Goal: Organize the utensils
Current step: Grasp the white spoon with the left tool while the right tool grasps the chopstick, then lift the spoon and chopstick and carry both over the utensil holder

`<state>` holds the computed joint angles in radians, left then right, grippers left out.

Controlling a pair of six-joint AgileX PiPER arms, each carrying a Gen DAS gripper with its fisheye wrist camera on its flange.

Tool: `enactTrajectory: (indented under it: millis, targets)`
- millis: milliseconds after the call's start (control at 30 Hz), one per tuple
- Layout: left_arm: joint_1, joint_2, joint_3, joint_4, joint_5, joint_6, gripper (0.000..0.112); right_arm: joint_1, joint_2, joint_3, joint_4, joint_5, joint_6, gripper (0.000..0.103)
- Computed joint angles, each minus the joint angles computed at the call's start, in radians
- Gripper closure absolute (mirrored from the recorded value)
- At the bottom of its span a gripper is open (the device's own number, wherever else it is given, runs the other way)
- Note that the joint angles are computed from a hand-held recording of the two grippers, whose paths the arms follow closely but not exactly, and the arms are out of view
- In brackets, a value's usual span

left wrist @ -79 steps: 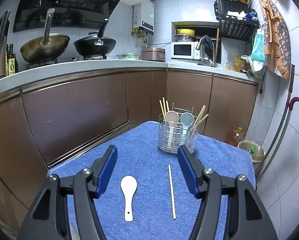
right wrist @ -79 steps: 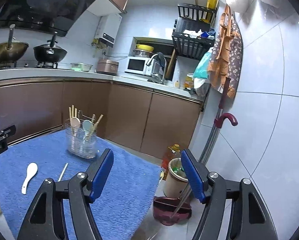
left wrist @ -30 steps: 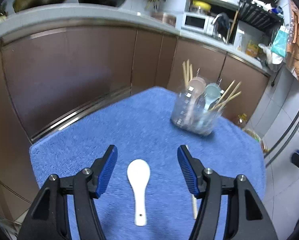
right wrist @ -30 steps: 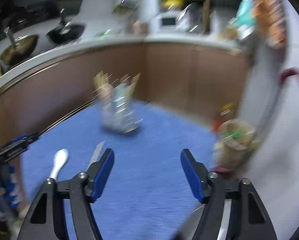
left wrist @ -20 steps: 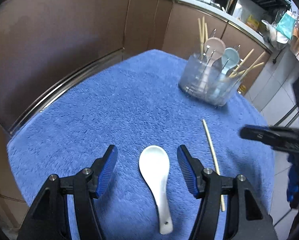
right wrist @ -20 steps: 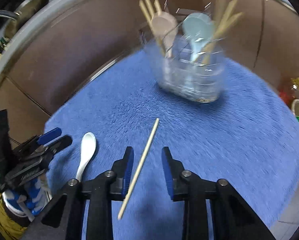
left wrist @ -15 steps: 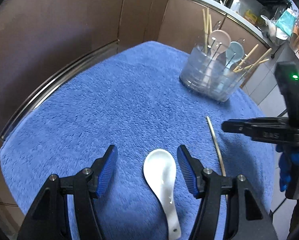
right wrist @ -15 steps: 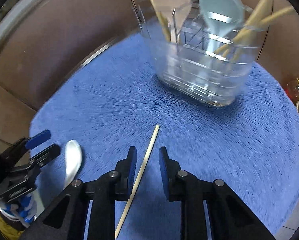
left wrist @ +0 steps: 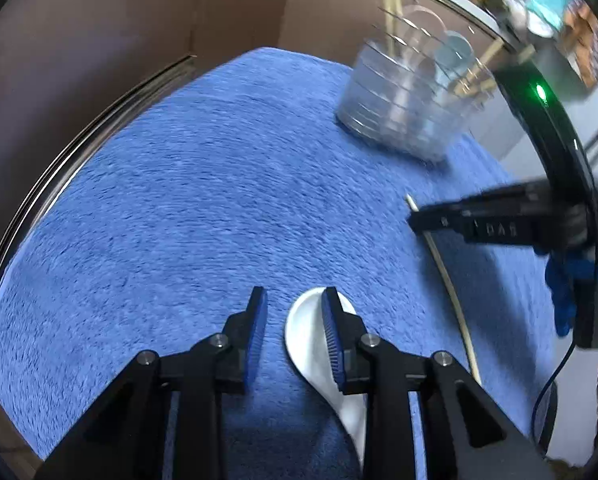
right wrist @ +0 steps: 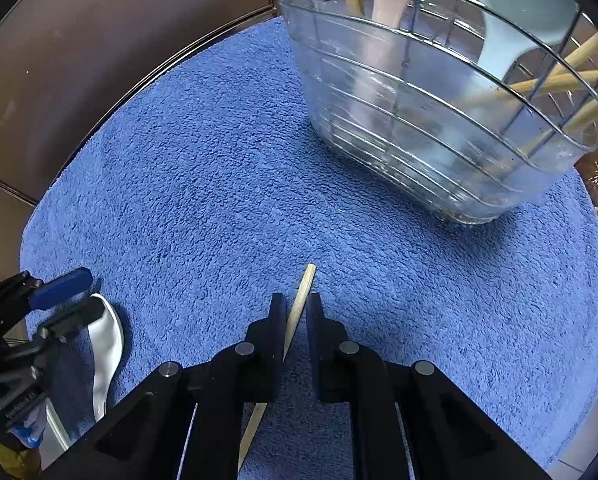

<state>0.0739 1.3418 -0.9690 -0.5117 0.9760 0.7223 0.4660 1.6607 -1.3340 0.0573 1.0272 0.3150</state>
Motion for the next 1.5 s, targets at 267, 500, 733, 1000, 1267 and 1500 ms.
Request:
enactTrajectory:
  millis: [267,500,733,1000,1267,1500]
  targets:
    - [-0.128,0.007,0.004,0.101,-0.051,-0.1,0.105,0.025,0.035,-0.069,-0.028,0.054,-0.007,0.093]
    - [-0.131,-0.092,0.055,0.085,-0.096,-0.129,0.107,-0.011,-0.095,0.055,0.051,-0.026,-0.072,0.097]
    - [-0.149,-0.323,0.124,0.108,-0.15,-0.216,0.107,-0.015,-0.366,0.198,0.079,-0.065,-0.104,0.097]
    - [-0.43,-0.565,0.114,0.439,-0.159,-0.639,0.107,0.14,-0.679,0.296,-0.085,-0.057,0.131,0.097]
    - [-0.48,-0.557,-0.06,0.496,-0.133,-0.814,0.107,0.461,-0.806,0.201,-0.547,0.059,0.557,0.097]
    - [-0.477,-0.316,-0.306,0.524,-0.264,-0.957,0.107,0.175,-0.728,0.026,-0.463,-0.171,0.341,0.097]
